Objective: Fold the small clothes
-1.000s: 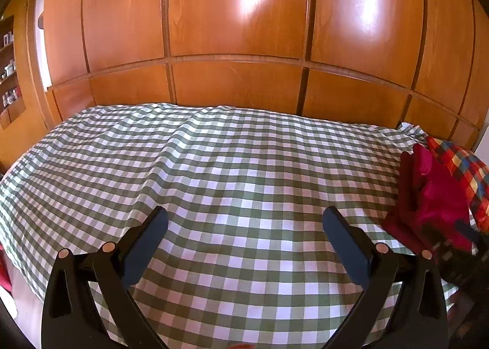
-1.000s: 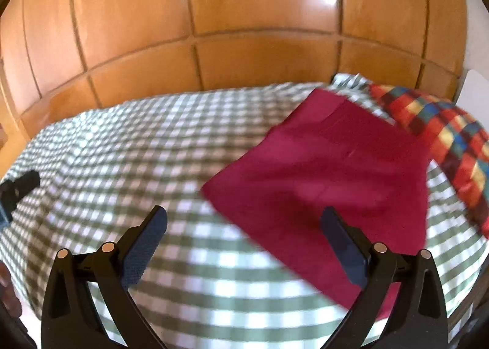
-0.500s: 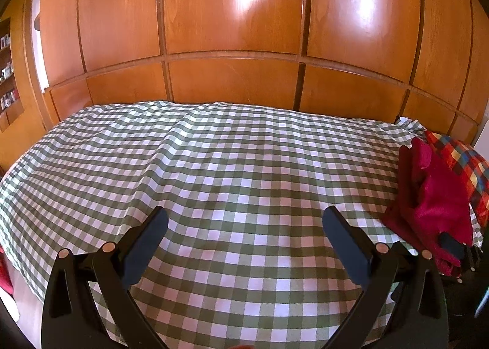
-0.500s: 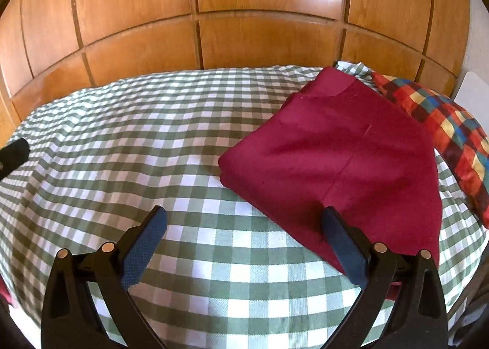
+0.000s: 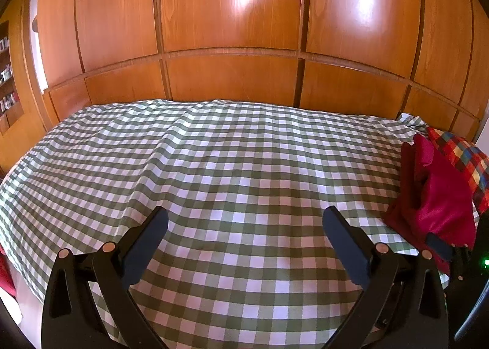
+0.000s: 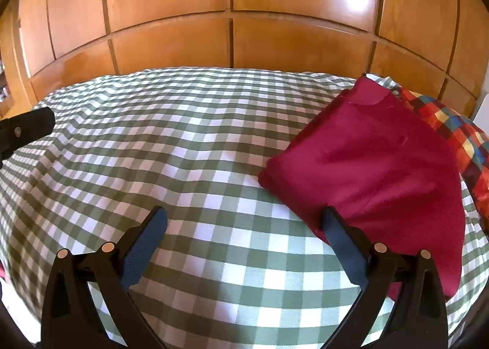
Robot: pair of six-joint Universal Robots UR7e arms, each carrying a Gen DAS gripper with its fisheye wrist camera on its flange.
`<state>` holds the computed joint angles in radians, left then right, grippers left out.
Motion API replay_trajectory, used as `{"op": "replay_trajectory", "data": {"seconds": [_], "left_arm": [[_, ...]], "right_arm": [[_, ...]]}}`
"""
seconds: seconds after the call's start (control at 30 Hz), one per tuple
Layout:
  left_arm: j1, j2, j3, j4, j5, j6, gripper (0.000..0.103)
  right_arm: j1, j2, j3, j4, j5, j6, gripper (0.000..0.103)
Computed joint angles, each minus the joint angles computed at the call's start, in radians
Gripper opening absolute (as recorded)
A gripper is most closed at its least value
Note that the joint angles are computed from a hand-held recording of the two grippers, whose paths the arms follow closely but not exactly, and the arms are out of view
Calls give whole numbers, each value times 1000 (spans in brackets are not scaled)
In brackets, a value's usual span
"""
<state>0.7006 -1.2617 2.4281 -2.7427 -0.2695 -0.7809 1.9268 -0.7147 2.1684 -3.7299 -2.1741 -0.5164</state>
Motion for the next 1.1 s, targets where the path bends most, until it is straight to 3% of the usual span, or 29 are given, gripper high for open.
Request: {"op": "replay_trajectory", "data": {"seconds": [0.2,0.37,1.1], "left_arm": [[5,0,-4,9,1,-2,101],[8,4,-6,-11,1,21,101],[23,11,-12,-35,-14,41,101]], "right_arm": [[-14,45,-35,8,-20,-41,100],[-24,110,-50,-97,-46,-145,100],[-29,117,-49,-123,-40,-162,100]]}}
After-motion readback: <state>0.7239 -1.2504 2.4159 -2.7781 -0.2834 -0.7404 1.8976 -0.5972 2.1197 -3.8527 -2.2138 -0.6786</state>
